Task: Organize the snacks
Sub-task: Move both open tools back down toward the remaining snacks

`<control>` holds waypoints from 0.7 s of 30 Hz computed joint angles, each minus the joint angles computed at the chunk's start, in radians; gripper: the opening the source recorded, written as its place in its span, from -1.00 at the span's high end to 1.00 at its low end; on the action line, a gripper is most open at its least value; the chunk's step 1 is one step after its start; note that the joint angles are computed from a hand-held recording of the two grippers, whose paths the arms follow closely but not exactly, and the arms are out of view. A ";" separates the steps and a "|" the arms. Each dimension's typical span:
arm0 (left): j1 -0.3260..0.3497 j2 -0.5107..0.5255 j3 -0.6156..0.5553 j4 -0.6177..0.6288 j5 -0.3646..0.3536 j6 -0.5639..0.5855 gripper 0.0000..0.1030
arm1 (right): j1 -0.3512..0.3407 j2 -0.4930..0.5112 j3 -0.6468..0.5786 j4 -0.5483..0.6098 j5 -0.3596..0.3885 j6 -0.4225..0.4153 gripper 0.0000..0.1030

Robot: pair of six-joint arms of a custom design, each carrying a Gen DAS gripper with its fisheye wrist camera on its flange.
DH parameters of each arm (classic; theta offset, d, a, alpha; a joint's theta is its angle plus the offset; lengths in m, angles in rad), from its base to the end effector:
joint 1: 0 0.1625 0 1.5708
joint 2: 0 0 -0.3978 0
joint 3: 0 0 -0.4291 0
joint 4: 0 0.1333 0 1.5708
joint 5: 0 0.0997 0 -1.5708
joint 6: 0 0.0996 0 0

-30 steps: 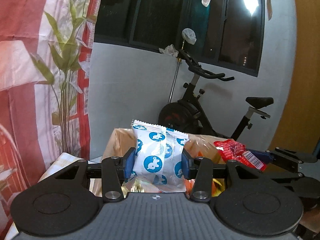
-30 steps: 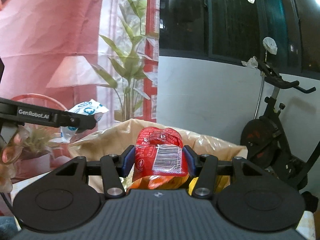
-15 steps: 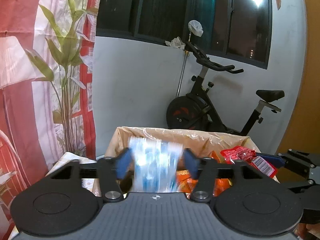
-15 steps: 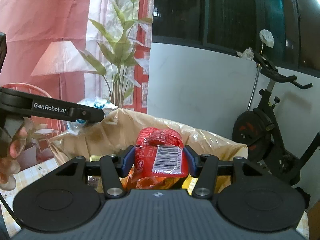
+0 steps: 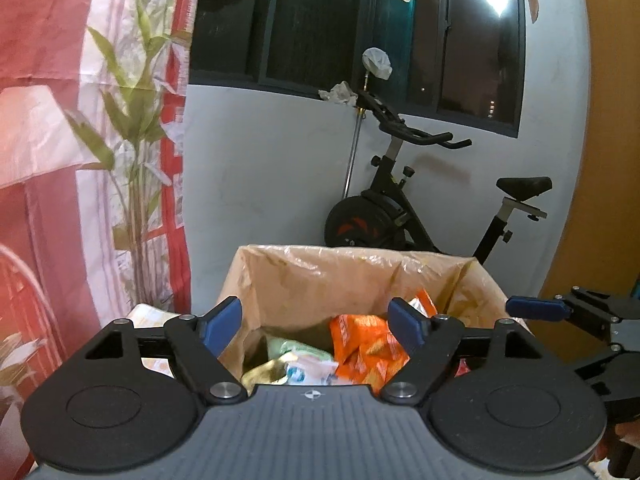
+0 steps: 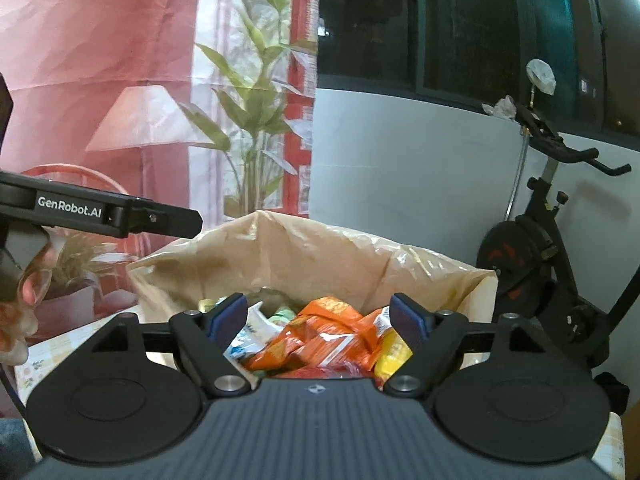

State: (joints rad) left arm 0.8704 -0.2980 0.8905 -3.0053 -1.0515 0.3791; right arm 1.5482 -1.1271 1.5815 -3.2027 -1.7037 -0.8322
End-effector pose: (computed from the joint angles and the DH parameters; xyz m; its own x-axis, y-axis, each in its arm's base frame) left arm -0.4192 -0.7808 0.0565 -0.6795 0.4453 -0.5831 0.7327 0.3707 -0.5707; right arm 0.1046 -0.6883 0.3877 -0.6717 -0.1858 0.7172 -0.7248 0.3650 -0.5843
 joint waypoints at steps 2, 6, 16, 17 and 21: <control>0.001 -0.029 0.050 -0.018 -0.001 -0.020 -0.59 | -0.003 -0.021 0.031 -0.005 0.019 -0.001 -0.57; 0.003 -0.080 0.145 -0.064 -0.005 -0.053 -0.59 | -0.009 -0.054 0.087 -0.027 0.053 0.016 -0.57; 0.012 -0.131 0.293 -0.114 0.011 -0.080 -0.59 | -0.029 -0.098 0.204 -0.084 0.091 -0.010 -0.57; 0.016 -0.132 0.301 -0.107 0.012 -0.091 -0.59 | -0.032 -0.103 0.215 -0.086 0.092 -0.009 -0.57; 0.027 -0.130 0.325 -0.105 0.024 -0.107 -0.59 | -0.045 -0.110 0.244 -0.098 0.094 0.004 -0.57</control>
